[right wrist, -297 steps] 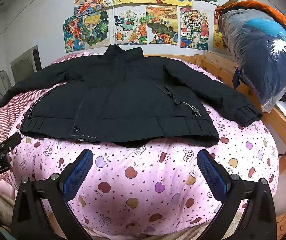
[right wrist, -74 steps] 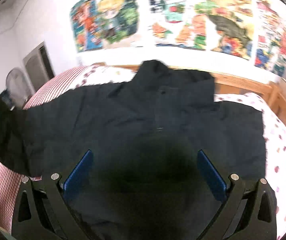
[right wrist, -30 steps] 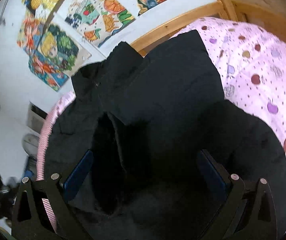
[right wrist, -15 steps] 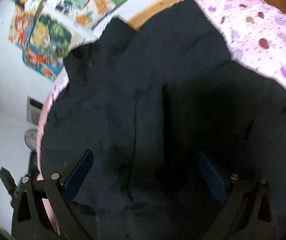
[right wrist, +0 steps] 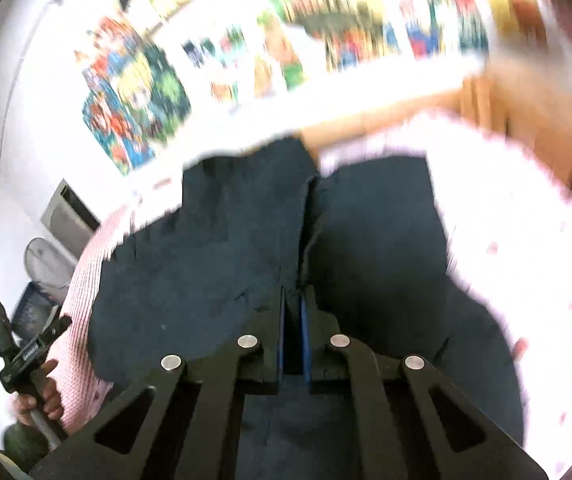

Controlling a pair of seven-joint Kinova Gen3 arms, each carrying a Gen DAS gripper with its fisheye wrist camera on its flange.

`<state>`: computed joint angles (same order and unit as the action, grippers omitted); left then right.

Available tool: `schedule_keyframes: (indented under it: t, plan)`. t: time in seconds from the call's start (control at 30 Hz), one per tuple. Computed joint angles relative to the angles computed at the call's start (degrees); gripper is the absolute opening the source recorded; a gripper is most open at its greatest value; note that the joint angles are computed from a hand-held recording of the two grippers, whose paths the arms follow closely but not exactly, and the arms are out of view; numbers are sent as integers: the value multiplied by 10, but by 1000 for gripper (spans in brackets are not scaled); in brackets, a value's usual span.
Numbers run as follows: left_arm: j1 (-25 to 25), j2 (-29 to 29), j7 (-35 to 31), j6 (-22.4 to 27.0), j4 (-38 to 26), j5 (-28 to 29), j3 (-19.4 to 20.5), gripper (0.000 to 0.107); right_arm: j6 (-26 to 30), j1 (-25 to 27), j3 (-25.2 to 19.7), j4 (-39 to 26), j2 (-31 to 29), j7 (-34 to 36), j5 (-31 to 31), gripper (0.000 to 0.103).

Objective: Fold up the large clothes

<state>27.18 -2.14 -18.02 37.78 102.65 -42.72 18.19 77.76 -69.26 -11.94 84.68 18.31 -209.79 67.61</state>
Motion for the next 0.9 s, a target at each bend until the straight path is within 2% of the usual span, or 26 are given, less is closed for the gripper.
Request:
schedule_keyframes:
  t: [0.07, 0.17, 0.23, 0.3, 0.37, 0.43, 0.5, 0.53, 0.6, 0.67, 0.7, 0.77, 0.9]
  plan:
    - [4, 9, 8, 12, -10, -19, 5, 92, 29, -19, 25, -15, -2, 30, -2, 6]
    - [24, 33, 15, 45, -33, -49, 8, 92, 17, -22, 57, -2, -13, 41, -29, 6]
    - [44, 56, -1, 73, -55, -56, 2, 92, 16, -5, 55, 1, -6, 51, -47, 6]
    - [63, 85, -22, 99, -79, -56, -5, 92, -14, 35, 30, 28, -8, 24, -65, 6]
    - [78, 112, -42, 112, -95, -48, -14, 92, -60, 55, 31, 70, -15, -23, -79, 6]
    - [91, 144, -62, 132, -115, -34, -24, 92, -107, 52, 52, 108, -14, -69, -78, 6]
    - [102, 166, -80, 153, -136, -19, -35, 93, -144, 19, 99, 134, -17, -88, -82, 7]
    - [106, 169, -83, 158, -140, -12, -41, 93, -149, 1, 121, 135, -19, -84, -88, 7]
    - [125, 165, -72, 172, -145, -23, -54, 93, -130, -14, 133, 116, -16, -47, -103, 11]
    - [168, 160, -51, 197, -150, -64, -76, 93, -84, -8, 108, 84, -6, 0, -94, 20]
    - [184, 156, -40, 200, -149, -86, -82, 93, -60, 6, 82, 71, 0, 23, -78, 26]
    - [196, 155, -36, 203, -158, -115, -80, 93, -18, 36, 29, 40, 18, 70, -40, 51]
    - [195, 159, -60, 178, -186, -106, -76, 93, -16, 126, -77, -4, 39, 163, -7, 52]
